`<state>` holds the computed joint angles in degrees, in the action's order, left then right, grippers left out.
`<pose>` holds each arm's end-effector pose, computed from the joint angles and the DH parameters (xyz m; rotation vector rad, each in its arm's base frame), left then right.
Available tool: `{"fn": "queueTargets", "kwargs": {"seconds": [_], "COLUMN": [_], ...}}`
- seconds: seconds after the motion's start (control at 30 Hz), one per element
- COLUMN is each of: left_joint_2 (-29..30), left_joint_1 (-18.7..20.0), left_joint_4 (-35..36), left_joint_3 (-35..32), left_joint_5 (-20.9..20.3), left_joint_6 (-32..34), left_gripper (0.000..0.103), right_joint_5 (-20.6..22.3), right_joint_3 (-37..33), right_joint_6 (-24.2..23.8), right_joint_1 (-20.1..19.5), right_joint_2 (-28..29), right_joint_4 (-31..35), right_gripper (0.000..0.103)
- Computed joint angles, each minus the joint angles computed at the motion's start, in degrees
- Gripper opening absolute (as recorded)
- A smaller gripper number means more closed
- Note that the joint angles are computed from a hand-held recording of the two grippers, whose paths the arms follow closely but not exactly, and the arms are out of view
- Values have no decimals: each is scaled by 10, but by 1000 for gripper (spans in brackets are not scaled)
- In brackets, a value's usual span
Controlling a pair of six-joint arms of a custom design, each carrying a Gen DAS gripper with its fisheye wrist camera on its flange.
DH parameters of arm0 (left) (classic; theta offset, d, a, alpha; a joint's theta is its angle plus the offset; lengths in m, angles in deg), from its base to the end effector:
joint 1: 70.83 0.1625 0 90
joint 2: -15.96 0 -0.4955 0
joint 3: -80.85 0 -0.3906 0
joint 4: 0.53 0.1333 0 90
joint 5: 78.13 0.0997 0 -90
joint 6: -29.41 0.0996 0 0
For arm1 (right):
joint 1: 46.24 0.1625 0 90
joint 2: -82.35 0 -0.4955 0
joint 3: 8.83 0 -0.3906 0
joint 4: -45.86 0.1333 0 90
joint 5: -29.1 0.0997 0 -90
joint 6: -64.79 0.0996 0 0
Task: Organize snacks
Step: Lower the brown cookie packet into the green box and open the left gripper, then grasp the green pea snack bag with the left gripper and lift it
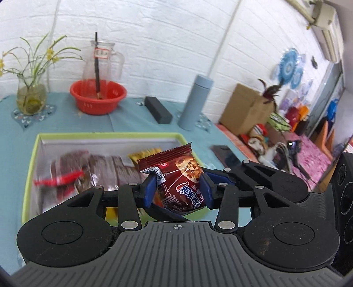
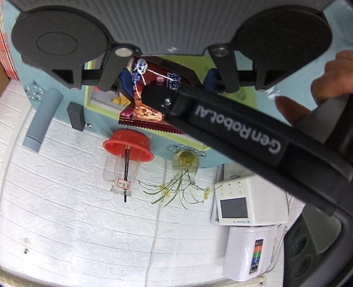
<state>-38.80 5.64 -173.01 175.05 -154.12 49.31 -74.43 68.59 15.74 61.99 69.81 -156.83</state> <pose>-0.0169 -0.7431 0.3165 0.6458 2.6016 -1.0358 0.3511 -0.7142 -0.0747 1.2873 -2.1742 0.9987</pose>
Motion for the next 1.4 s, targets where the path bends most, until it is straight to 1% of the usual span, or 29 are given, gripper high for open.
{"fn": "queueTargets", "kwargs": {"seconds": [0.1,0.17,0.23,0.3,0.33,0.37,0.4,0.47,0.53,0.57,0.6,0.67,0.7,0.77,0.83,0.9,0.97,1.0,1.03,1.07,1.13,1.17,1.23,1.27,1.33,1.4], "left_joint_2": [39,59,71,70,69,67,63,47,22,8,-5,-33,-44,-64,-74,-75,-69,-64,-59,-55,-48,-46,-44,-44,-46,-51], "left_joint_1": [17,30,40,48,50,50,48,43,40,38,36,32,31,31,33,38,44,44,45,47,51,53,57,56,44,37], "left_joint_4": [61,89,100,107,106,98,86,62,43,31,13,-33,-50,-68,-67,-48,-25,-13,-1,11,34,48,83,83,62,45], "left_joint_3": [-78,-113,-132,-137,-137,-135,-127,-103,-70,-49,-26,28,52,98,127,141,139,135,132,127,119,117,112,117,139,163], "left_joint_5": [12,14,7,-13,-20,-20,-17,-19,-37,-43,-45,-44,-42,-32,-15,-1,1,7,10,3,-14,-25,-51,-54,-39,-34], "left_joint_6": [-18,-24,-27,-27,-30,-31,-31,-38,-44,-44,-40,-26,-18,-3,2,-2,-10,-16,-25,-27,-35,-39,-50,-49,-31,-26], "left_gripper": [24,25,27,29,32,37,47,51,54,58,64,70,70,70,69,66,62,58,55,53,46,45,45,46,48,52], "right_joint_5": [-13,-15,-24,-8,-5,-3,2,14,17,18,21,27,29,38,47,45,32,27,24,22,21,19,9,3,-12,-20], "right_joint_3": [-92,-138,-178,-189,-185,-179,-171,-141,-93,-67,-35,27,61,117,166,206,234,251,264,273,292,300,307,311,320,326], "right_joint_6": [-3,5,15,39,35,31,31,31,22,16,11,10,15,43,77,107,128,138,148,158,177,183,192,196,209,220], "right_joint_1": [-5,-12,-16,-20,-20,-20,-19,-17,-12,-8,-6,-1,0,1,-3,-6,-3,-1,0,1,-1,-2,-6,-7,-10,-15], "right_joint_2": [34,51,68,70,69,68,66,54,36,27,17,-6,-18,-36,-48,-49,-44,-42,-39,-37,-36,-36,-34,-36,-40,-43], "right_joint_4": [87,146,198,222,215,204,191,156,100,69,35,-12,-29,-48,-45,-50,-66,-81,-93,-102,-121,-131,-151,-158,-176,-188], "right_gripper": [70,73,74,77,77,79,83,86,88,92,92,92,93,93,93,93,93,93,93,93,93,93,93,93,93,93]}}
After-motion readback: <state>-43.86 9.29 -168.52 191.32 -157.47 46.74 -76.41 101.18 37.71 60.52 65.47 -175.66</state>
